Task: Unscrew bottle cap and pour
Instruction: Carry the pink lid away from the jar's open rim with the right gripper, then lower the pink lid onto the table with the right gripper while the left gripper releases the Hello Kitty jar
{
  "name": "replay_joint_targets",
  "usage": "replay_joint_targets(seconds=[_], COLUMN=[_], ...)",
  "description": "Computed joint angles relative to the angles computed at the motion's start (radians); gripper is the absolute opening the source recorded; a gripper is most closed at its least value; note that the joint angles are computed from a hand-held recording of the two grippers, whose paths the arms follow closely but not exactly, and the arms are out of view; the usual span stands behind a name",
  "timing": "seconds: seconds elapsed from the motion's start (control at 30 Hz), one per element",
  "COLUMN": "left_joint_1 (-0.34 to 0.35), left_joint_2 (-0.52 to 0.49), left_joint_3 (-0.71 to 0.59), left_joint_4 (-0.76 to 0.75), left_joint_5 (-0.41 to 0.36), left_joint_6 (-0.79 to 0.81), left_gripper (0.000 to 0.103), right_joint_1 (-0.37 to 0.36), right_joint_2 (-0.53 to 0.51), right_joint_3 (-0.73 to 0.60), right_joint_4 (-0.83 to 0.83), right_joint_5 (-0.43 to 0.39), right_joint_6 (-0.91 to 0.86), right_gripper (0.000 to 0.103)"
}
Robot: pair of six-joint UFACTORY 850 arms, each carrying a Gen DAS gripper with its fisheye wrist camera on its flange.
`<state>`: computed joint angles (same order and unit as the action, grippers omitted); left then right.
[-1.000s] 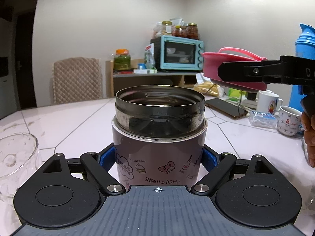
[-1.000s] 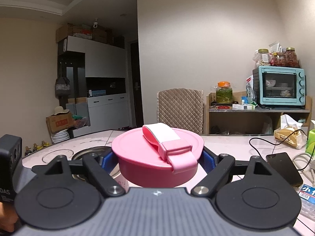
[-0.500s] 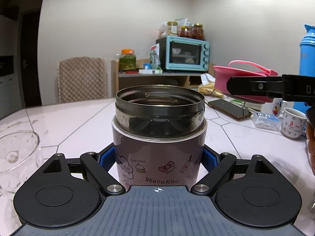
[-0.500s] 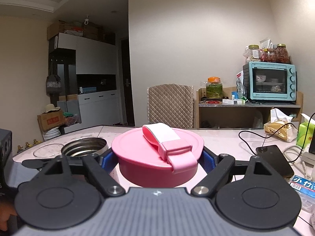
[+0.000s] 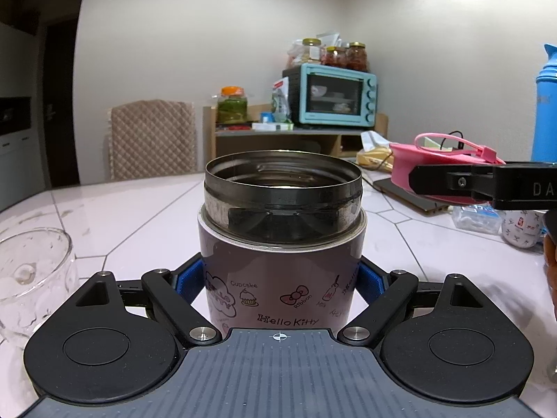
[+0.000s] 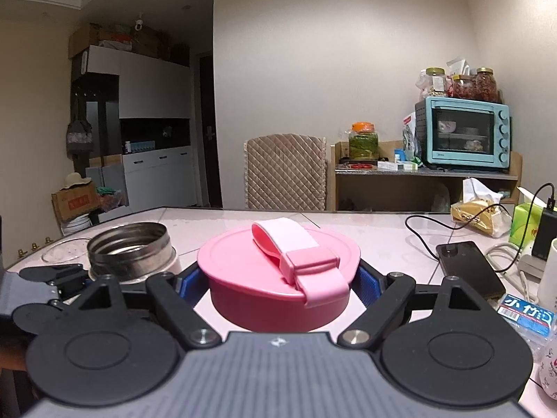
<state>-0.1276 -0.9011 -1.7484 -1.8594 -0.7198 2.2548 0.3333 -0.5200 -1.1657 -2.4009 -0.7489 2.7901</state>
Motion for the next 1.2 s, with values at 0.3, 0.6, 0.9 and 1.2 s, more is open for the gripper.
replay_joint_targets(seconds=[0.3, 0.6, 0.9, 1.2], left_joint_1=[-0.003, -0.007, -0.007, -0.006], left_joint_2=[0.006, 0.014, 0.016, 0.014], left_joint_3=[0.011, 0.026, 0.030, 0.026], left_joint_4=[-0.018, -0.041, -0.048, -0.044], left_joint_5=[0.008, 0.017, 0.020, 0.022], left_joint_6=[0.011, 0.028, 0.033, 0.029], left_gripper=[0.090, 0.090, 0.090, 0.090], right_joint_1=[0.007, 0.012, 0.013, 0.011], right_joint_2=[-0.007, -0.005, -0.007, -0.009], right_joint_3=[-0.002, 0.009, 0.007, 0.004], right_joint_4=[0.043, 0.052, 0.068, 0.082], right_joint_5=[0.018, 0.027, 0.032, 0.035], right_joint_6=[-0.034, -0.033, -0.045, -0.056], right_gripper=[0.085, 0.085, 0.085, 0.085])
